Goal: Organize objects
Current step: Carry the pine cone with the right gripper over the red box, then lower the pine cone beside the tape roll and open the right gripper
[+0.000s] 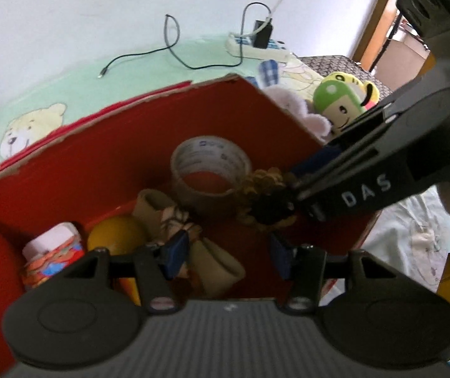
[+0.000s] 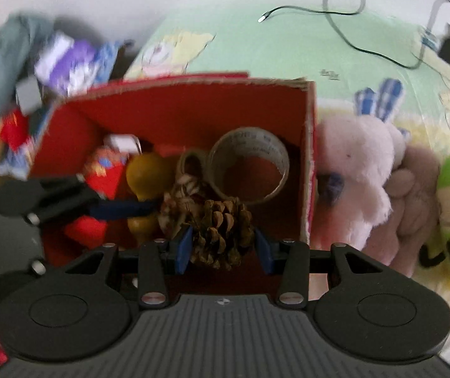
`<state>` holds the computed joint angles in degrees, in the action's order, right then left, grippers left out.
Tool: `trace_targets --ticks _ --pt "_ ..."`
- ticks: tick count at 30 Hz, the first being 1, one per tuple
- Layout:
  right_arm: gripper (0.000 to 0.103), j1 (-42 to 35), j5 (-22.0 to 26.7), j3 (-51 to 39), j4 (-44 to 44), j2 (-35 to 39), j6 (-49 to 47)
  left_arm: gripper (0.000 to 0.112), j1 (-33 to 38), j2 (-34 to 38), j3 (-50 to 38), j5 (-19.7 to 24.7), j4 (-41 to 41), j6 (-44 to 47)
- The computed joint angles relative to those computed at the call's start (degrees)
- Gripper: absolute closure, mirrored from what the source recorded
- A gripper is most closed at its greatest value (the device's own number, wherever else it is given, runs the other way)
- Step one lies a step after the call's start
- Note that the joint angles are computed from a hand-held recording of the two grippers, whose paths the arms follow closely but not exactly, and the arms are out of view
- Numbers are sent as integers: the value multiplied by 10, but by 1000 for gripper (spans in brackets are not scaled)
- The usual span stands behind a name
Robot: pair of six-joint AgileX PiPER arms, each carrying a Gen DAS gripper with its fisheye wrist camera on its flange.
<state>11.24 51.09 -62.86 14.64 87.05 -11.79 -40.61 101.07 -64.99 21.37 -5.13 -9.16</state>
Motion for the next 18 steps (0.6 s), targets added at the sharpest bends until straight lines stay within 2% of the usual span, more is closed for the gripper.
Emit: trace_targets --ticks 3,5,8,15,18 --pt "57 29 30 -30 -49 24 0 55 -2 -7 13 2 72 -72" --pt "57 48 47 -48 -79 40 -3 55 -6 -4 6 21 133 -135" --pt "57 73 67 -67 -122 60 -9 55 -10 8 -8 48 182 -188" --pt "57 86 85 -78 -141 72 -44 54 -20 28 -25 77 224 -237" --pt "57 80 87 -78 -133 70 -55 50 -20 37 -37 89 223 -245"
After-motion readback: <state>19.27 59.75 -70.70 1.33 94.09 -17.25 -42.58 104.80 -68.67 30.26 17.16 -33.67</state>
